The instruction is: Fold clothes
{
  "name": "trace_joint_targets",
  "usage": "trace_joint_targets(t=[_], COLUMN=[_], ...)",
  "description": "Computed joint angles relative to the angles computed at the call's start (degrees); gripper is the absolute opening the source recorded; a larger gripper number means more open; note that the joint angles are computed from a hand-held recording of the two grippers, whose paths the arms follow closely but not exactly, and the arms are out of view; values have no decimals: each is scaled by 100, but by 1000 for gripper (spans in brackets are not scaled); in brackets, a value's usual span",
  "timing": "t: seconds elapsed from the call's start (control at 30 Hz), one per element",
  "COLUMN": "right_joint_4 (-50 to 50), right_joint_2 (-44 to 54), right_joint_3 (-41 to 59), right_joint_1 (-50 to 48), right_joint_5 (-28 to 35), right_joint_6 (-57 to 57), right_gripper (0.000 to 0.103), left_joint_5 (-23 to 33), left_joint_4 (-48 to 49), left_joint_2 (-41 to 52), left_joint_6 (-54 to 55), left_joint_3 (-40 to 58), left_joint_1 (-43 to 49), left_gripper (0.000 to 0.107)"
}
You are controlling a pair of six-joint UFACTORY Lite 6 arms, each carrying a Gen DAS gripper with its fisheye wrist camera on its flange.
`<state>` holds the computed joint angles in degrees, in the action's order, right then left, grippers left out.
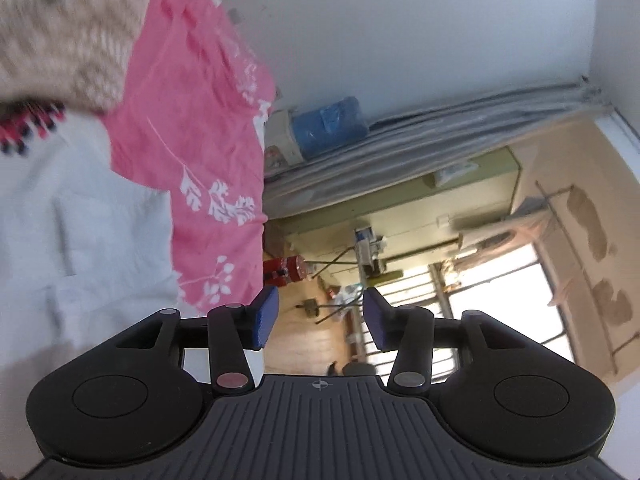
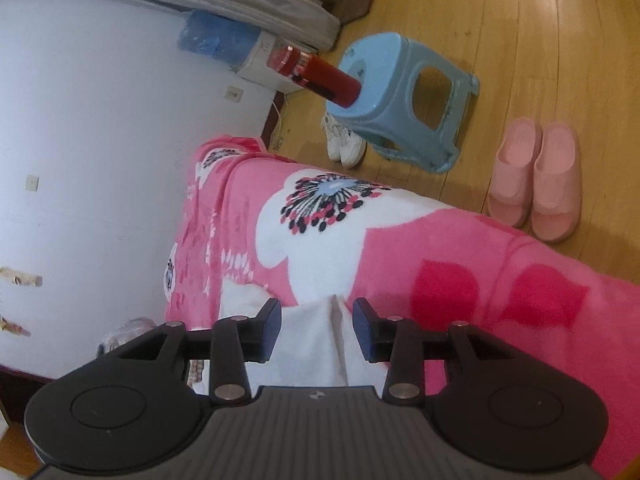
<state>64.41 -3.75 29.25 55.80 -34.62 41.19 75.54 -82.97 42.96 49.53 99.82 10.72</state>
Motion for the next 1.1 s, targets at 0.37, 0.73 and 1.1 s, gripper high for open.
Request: trace_joint_targets(t=[0.37, 0.73, 1.1], right_joint_4=[4353, 5927, 5717], right_joint_2=[-508, 540, 1368], right_joint_3=[1560, 3317, 3411], right_joint_1=[2501, 3592, 4350], right_joint_5=[-1425, -2225, -1401], right_joint_6=[-5630, -8861, -8839], right_gripper=[42, 46, 46], left_joint_5=[1579, 822, -94], left_joint_4=[3046, 5107, 5443], left_joint_2=[-3323, -6403, -5661], left_joint_6=[2196, 6969, 7242], left_joint_3=[-2086, -6442, -6844], left_joint_1=[2145, 4536, 4570], left_gripper=[56, 57, 56])
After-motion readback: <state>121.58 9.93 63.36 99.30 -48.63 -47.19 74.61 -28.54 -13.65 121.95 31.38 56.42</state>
